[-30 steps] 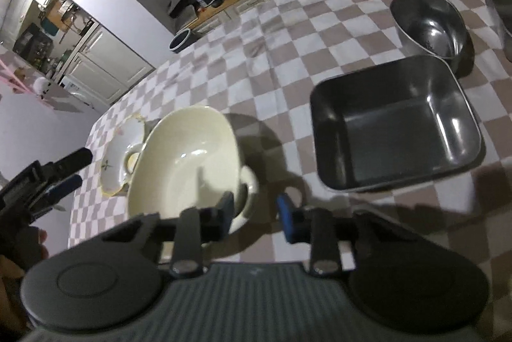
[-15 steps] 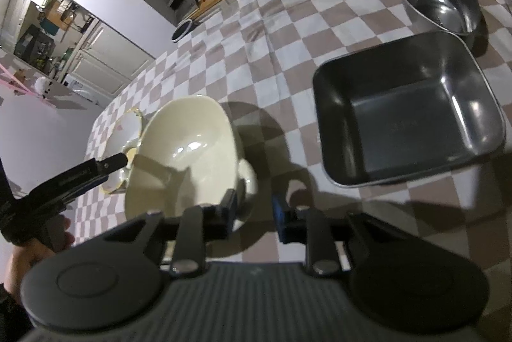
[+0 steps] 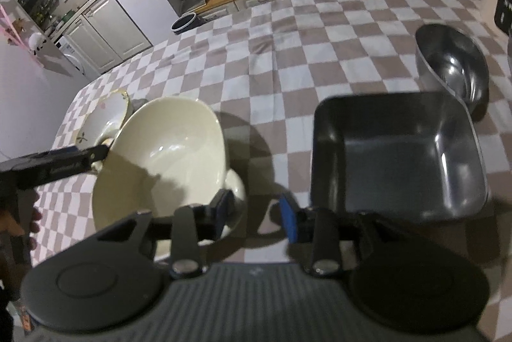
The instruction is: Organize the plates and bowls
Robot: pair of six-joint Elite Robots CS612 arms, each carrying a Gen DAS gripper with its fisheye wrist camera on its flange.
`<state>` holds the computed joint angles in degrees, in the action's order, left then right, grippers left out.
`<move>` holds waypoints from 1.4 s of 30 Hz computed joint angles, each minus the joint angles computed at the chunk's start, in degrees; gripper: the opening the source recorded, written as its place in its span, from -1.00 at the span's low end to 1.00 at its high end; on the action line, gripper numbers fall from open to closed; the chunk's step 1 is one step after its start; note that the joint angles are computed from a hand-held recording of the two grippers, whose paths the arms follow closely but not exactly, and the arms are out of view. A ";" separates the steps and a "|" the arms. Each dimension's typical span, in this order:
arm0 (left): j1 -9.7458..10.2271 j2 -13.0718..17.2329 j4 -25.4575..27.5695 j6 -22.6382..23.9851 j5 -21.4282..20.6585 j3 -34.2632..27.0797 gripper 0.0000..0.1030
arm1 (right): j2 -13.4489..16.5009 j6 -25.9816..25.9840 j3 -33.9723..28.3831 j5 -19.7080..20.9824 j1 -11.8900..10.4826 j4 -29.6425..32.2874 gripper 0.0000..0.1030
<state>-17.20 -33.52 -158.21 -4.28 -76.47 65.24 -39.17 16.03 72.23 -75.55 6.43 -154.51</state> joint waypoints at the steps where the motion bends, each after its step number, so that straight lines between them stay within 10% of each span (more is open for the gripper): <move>1: 0.05 -0.21 -0.16 0.19 -0.37 0.41 0.34 | 0.21 -0.14 -0.48 0.40 -0.13 0.51 -0.34; 15: 1.01 -3.32 -1.28 -0.54 -4.74 5.64 0.34 | 1.81 2.94 -3.29 -2.36 0.13 -0.49 -0.36; 28: 4.77 -2.60 0.77 -18.06 -22.62 3.98 0.10 | 1.52 4.62 -1.86 4.55 -1.21 -4.53 -0.24; 42: 4.58 -0.96 2.10 -16.17 -25.28 1.87 -0.35 | 3.80 -1.17 -6.17 4.48 -0.02 0.80 -0.13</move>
<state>-12.62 -34.47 -156.11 -20.46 -101.76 67.11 -35.37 14.85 66.07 -71.07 6.42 -153.71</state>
